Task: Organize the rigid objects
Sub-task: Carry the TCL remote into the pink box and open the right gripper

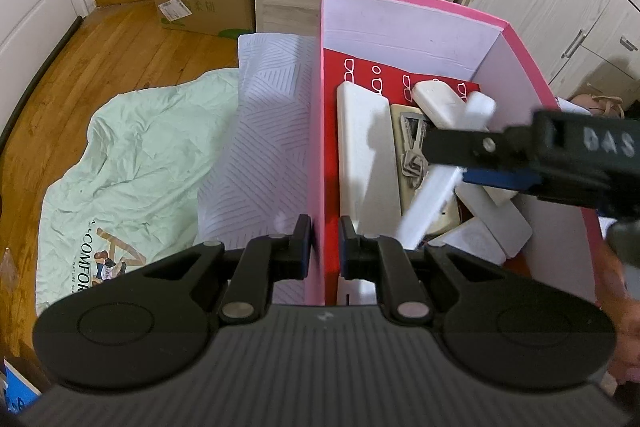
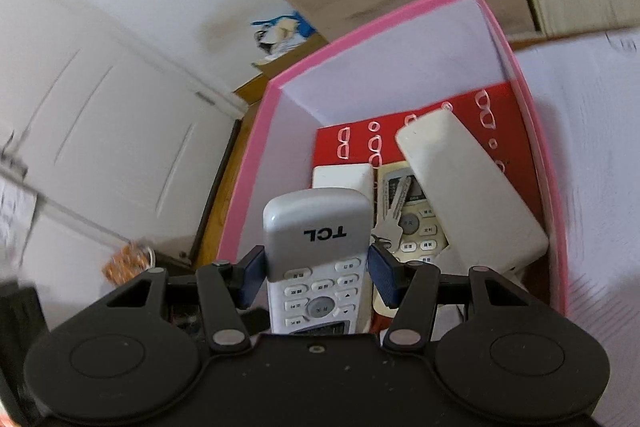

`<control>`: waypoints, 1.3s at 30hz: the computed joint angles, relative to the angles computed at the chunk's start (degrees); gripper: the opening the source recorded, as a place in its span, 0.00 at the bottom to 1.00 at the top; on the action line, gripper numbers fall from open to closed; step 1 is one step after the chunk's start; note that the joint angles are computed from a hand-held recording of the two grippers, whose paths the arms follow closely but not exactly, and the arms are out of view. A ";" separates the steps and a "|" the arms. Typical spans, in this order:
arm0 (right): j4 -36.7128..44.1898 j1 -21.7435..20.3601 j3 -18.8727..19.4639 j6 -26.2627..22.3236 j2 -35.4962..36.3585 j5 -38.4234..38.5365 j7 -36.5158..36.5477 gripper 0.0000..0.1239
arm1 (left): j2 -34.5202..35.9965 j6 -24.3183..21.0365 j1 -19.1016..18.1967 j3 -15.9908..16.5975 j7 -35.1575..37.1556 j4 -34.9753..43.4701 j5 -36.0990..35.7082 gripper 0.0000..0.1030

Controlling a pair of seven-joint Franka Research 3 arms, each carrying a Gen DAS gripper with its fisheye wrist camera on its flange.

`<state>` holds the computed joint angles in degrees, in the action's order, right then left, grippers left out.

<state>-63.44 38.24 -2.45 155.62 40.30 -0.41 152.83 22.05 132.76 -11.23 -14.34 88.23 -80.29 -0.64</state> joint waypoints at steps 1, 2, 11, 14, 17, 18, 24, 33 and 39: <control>0.13 -0.03 -0.17 0.42 0.29 0.84 1.86 0.49 | 0.07 -0.05 -0.06 0.03 -0.12 0.11 0.10 0.10; 0.49 -0.28 0.02 0.63 0.65 1.63 2.90 0.49 | 0.07 0.01 -0.07 0.04 -0.11 0.10 0.17 0.10; 5.29 -1.58 1.08 3.33 5.14 6.08 4.62 0.56 | -0.30 0.48 -0.30 0.08 -0.14 -0.59 0.91 0.11; 2.73 -0.79 -0.66 8.55 4.34 5.56 6.12 0.59 | -0.40 0.55 -0.36 0.06 0.16 -0.69 1.13 0.11; 1.26 -0.57 -1.33 9.14 3.03 4.89 4.95 0.59 | -0.53 0.47 -0.23 -0.03 0.30 -0.76 0.80 0.10; 0.73 -0.53 -1.38 8.92 2.43 4.49 4.08 0.59 | -0.49 0.37 -0.18 -0.03 0.34 -0.64 0.70 0.11; -2.93 2.57 -5.46 3.91 -2.18 -3.51 0.40 0.59 | -0.25 0.11 -0.26 0.08 0.30 -0.20 0.82 0.11; -14.20 6.61 -8.45 2.78 -12.92 -20.25 5.57 0.59 | -3.63 2.23 -0.71 0.47 -1.49 -3.52 2.39 0.12; -18.50 7.55 -7.38 -2.29 -18.67 -29.43 8.76 0.59 | -9.93 9.07 -0.23 0.50 -2.00 -11.63 2.29 0.12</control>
<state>-81.94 45.79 -9.83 153.34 21.62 -29.84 161.60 12.12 141.83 -11.46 -13.84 86.23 -91.92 1.65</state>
